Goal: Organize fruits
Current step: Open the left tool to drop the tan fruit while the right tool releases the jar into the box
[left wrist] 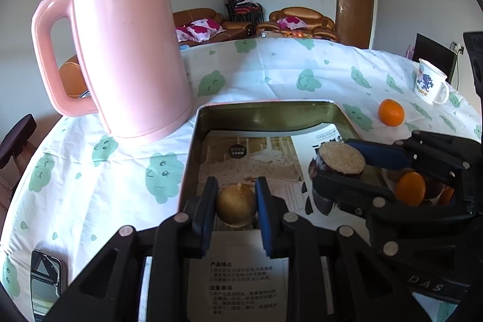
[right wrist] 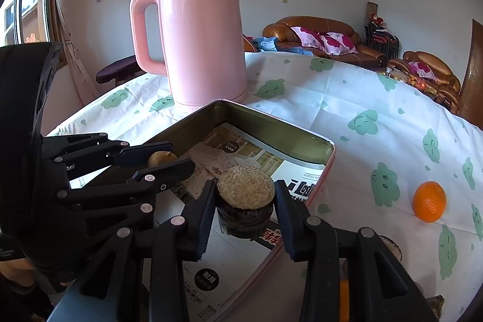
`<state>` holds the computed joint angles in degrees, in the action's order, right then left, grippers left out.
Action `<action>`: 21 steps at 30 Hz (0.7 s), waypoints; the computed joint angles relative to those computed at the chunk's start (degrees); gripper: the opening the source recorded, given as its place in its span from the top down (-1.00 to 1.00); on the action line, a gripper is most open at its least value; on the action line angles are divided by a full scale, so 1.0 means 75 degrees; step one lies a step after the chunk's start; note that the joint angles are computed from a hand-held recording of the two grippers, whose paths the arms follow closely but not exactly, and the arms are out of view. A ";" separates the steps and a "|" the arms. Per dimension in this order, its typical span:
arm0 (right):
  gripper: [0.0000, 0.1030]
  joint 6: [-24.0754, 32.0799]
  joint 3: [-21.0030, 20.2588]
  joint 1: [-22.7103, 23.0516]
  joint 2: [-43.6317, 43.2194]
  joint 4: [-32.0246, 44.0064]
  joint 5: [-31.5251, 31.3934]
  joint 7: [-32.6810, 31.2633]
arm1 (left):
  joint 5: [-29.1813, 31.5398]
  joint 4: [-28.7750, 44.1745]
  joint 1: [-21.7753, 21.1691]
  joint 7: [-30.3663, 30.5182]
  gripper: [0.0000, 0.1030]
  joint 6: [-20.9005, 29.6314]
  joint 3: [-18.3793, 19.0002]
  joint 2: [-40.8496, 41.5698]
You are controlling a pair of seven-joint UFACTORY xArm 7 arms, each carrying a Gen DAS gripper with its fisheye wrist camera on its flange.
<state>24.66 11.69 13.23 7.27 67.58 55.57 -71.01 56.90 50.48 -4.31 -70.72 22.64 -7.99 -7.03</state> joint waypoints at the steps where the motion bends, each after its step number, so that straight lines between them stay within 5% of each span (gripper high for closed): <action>1: 0.21 -0.0022 0.0006 0.0004 0.0002 -0.0005 0.0007 -0.0015 | -0.0027 0.0019 -0.0004 0.0031 0.49 0.0011 0.0004 0.0022; 13: 0.18 -0.0319 0.0074 0.0092 -0.0011 -0.0110 -0.0179 -0.0033 | 0.0393 -0.0086 0.0045 -0.0474 0.44 0.0177 -0.0062 -0.0159; 15: 0.14 -0.0462 0.0093 0.0093 -0.0046 -0.0161 -0.0064 -0.0094 | 0.0678 -0.0137 0.0062 -0.0817 0.26 0.0418 -0.0158 -0.0291; 21: -0.08 -0.0615 0.0010 0.0069 -0.0382 -0.0405 0.0697 -0.0718 | 0.1300 -0.0682 0.0368 -0.2017 -0.09 -0.0210 -0.0353 -0.0898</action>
